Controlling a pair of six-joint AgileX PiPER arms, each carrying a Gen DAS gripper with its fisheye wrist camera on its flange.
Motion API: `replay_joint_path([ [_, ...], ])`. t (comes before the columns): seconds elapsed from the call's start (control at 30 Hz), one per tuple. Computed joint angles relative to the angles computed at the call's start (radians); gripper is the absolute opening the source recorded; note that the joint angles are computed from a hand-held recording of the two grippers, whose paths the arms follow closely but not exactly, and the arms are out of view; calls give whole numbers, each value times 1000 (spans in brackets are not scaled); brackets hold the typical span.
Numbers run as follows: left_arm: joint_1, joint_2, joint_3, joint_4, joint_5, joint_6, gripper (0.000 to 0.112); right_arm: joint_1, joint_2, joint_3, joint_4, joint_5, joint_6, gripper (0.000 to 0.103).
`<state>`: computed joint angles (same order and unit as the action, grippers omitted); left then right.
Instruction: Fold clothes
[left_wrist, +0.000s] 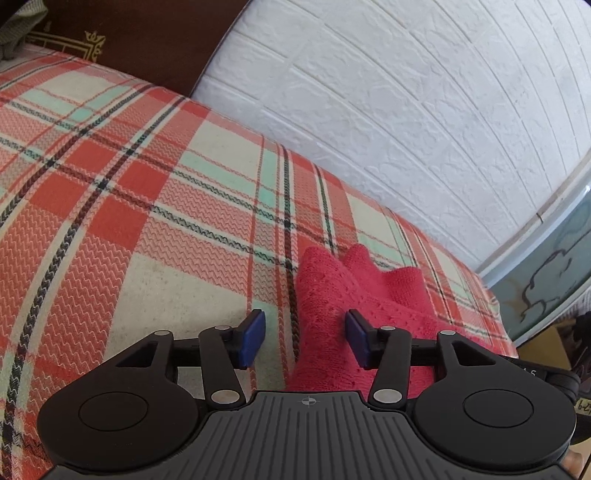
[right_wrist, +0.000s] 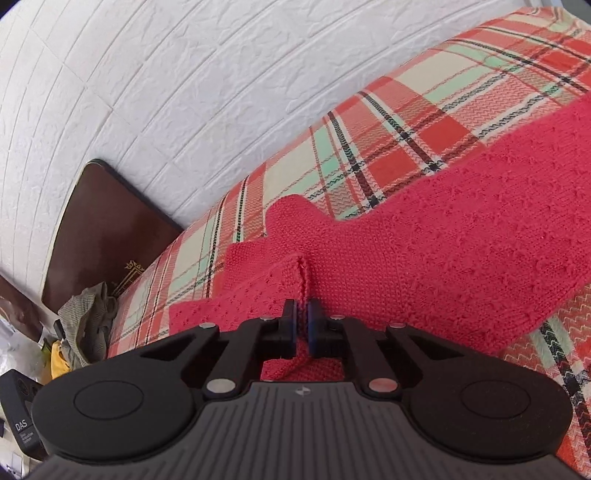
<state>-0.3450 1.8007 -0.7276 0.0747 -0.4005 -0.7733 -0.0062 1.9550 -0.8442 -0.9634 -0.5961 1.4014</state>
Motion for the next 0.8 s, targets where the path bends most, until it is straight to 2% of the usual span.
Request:
replay_joint_path([
  [0.07, 4, -8, -2, 50, 6, -38, 60, -1, -7, 6, 2, -3, -3, 8],
  [0.13, 1, -8, -14, 98, 25, -64, 51, -1, -10, 6, -5, -3, 9, 8],
  [0.17, -3, -6, -22, 98, 37, -58, 35, -2, -10, 8, -5, -4, 10, 8],
  [0.2, -8, -3, -30, 93, 49, -48, 33, -2, -8, 8, -4, -4, 11, 8],
  [0.27, -21, -2, -40, 24, 69, 20, 13, -2, -5, 8, -2, -5, 13, 8],
  [0.3, -26, -4, -42, -6, 77, 47, 9, -2, -5, 9, -2, -6, 12, 8],
  [0.5, -54, -35, -36, -160, 101, 217, 5, -5, -5, 12, -4, -7, 8, 8],
  [0.67, -59, -60, -15, -155, 72, 236, 5, -13, -15, 23, -16, -4, 1, 6],
  [0.8, -43, -17, -35, -117, 91, 212, 7, -11, -16, 17, -37, 8, 11, 6],
])
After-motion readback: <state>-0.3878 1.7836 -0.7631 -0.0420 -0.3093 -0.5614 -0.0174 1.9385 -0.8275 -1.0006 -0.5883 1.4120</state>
